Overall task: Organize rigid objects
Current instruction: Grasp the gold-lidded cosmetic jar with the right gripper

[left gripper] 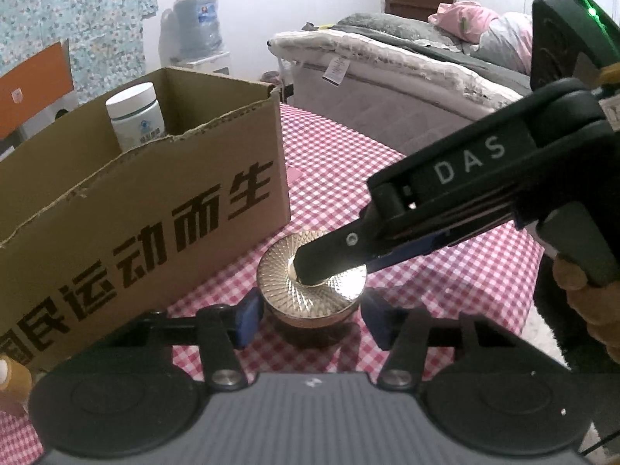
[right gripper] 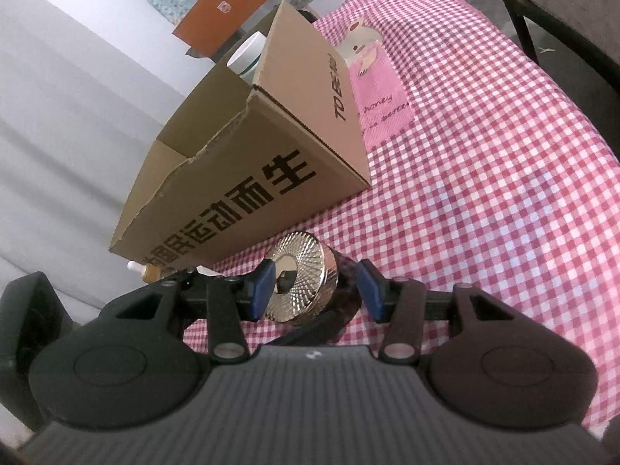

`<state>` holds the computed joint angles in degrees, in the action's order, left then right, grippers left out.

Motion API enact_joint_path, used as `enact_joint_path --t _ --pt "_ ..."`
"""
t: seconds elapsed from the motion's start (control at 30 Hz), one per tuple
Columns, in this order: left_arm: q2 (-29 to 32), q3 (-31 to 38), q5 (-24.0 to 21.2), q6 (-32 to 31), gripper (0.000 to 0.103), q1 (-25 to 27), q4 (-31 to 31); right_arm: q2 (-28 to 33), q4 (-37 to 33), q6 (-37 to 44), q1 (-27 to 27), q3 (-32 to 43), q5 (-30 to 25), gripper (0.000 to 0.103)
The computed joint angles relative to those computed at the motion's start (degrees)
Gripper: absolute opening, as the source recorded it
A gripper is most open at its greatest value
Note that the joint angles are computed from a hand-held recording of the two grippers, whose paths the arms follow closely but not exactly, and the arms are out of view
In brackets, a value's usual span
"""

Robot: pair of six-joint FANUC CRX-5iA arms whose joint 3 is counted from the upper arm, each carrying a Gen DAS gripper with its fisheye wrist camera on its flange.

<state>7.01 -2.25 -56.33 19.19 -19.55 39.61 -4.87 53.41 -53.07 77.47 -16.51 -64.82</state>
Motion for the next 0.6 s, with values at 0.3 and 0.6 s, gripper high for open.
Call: enact_joint_path --t 0.3,0.6 --pt "-1.9 -1.27 -2.13 -0.01 0.056 0.78 -0.71 0.62 0.04 -1.24 1.64 0.74 -0.66 0.046" --pt "-3.28 -2.4 -3.0 -0.72 0.056 1.19 -0.99 1.98 -0.23 -1.92 3.96 2.2 -2.74 0.046"
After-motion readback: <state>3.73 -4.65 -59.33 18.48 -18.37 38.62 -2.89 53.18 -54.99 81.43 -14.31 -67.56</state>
